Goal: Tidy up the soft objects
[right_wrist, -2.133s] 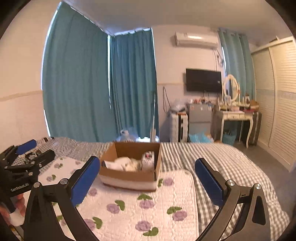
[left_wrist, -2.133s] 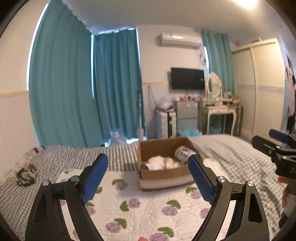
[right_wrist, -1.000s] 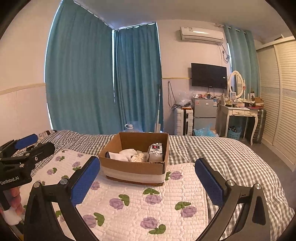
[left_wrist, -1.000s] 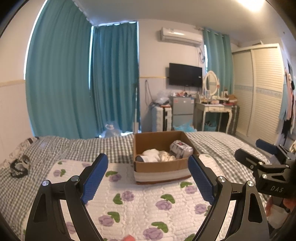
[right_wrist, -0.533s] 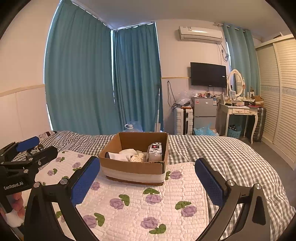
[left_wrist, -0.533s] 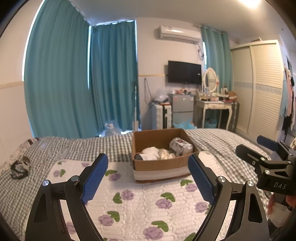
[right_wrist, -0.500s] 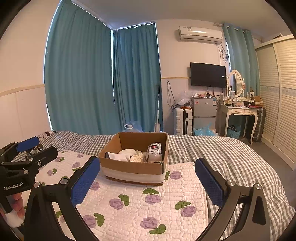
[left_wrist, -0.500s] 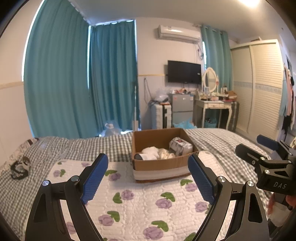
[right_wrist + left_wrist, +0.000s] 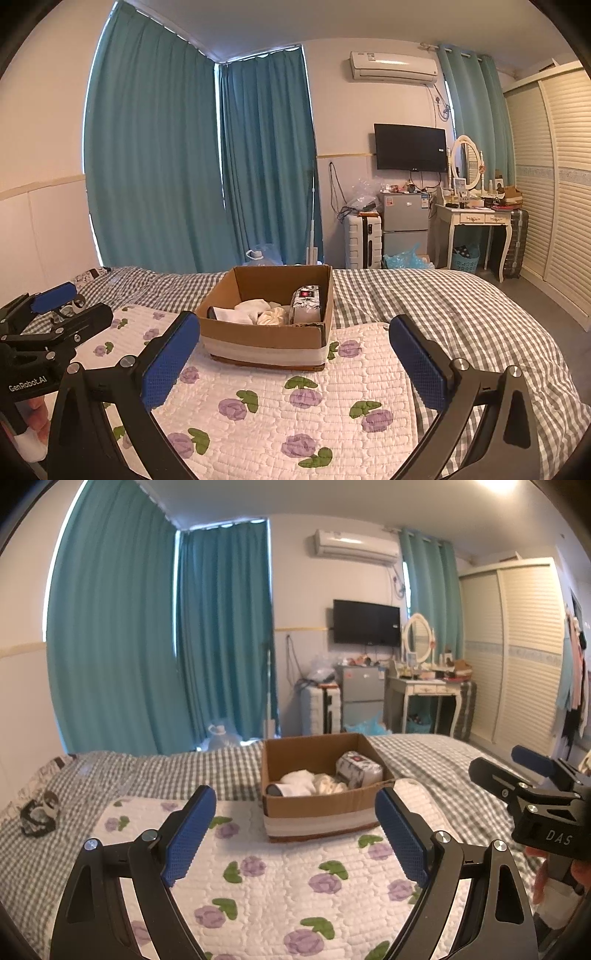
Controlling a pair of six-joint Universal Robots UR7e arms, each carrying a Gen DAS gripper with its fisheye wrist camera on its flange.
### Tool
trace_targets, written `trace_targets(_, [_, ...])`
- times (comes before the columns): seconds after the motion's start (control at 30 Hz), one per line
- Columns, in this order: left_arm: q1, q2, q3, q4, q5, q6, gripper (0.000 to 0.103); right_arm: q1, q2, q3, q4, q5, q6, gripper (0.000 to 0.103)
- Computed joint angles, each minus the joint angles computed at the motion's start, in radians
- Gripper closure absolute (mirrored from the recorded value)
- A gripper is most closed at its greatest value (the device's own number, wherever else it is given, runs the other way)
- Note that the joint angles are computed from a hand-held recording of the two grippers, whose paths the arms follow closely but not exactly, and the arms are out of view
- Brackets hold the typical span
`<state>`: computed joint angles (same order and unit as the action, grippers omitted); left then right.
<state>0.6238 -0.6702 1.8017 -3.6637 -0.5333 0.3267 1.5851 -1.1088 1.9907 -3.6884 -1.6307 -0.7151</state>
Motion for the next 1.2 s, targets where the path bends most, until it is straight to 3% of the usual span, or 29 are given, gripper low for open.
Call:
trace_targets(0.97, [-0.008,0.013,0.002,-0.043,0.016,0.038,0.014,0.008,0.015,-0.003,-0.005,-0.016,-0.018,0.0])
trace_targets(1.2, [-0.012,0.029,-0.009,-0.064,0.048,0.058,0.014,0.008,0.014,-0.001,0.0,-0.013,-0.02,0.0])
